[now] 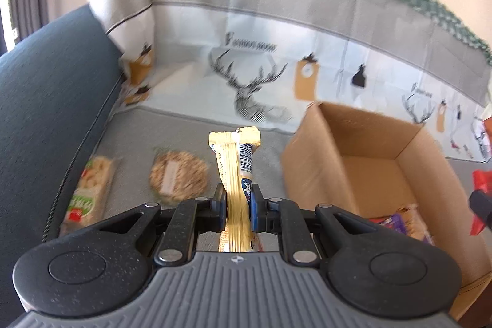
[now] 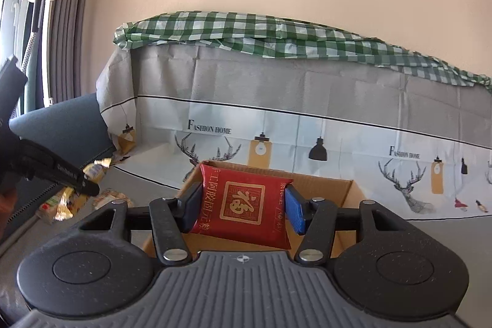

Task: Organize snacks
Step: 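Carry the red packet over the box with the right tool while the left tool carries the wafer bar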

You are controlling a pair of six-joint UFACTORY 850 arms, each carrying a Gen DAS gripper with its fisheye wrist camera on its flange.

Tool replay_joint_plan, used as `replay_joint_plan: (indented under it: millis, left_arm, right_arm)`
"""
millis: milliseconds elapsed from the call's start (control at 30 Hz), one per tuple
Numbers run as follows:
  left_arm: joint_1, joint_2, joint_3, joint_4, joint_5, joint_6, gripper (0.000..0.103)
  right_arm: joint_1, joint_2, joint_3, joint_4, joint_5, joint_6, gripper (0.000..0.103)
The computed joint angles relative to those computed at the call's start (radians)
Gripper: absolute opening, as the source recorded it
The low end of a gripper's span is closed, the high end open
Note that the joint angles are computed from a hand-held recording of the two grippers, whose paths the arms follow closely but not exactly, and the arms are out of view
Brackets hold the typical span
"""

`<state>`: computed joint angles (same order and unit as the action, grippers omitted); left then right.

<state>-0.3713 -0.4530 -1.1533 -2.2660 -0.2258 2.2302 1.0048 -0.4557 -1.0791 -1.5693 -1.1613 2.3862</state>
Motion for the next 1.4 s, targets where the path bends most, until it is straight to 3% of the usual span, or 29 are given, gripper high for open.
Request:
replay_joint_plan:
  millis: [200, 567, 767, 1400]
  left_arm:
    - [-0.027, 0.030, 0.042, -0.133, -0.148, 0.156, 0.016]
    - [-0.108, 0.052, 0.097, -0.109, -0.365, 0.247, 0.016]
    - [-0.152, 0.053, 0.113, -0.139, -0.374, 0.329, 0.016]
    - [-0.144, 0.042, 0.101, -0.098, -0.374, 0.282, 0.016]
  right_arm:
    - [0.005, 0.040, 0.058, 0.046, -0.039, 0.020, 0.058]
    - [-0.011, 0.051, 0.081, 0.125, -0.063, 0.052, 0.058]
    - [-0.015, 0.032, 0.058, 0.135, -0.068, 0.029, 0.058]
    - [-0.018, 0.017, 0.039, 0.129, -0.062, 0.005, 0.058]
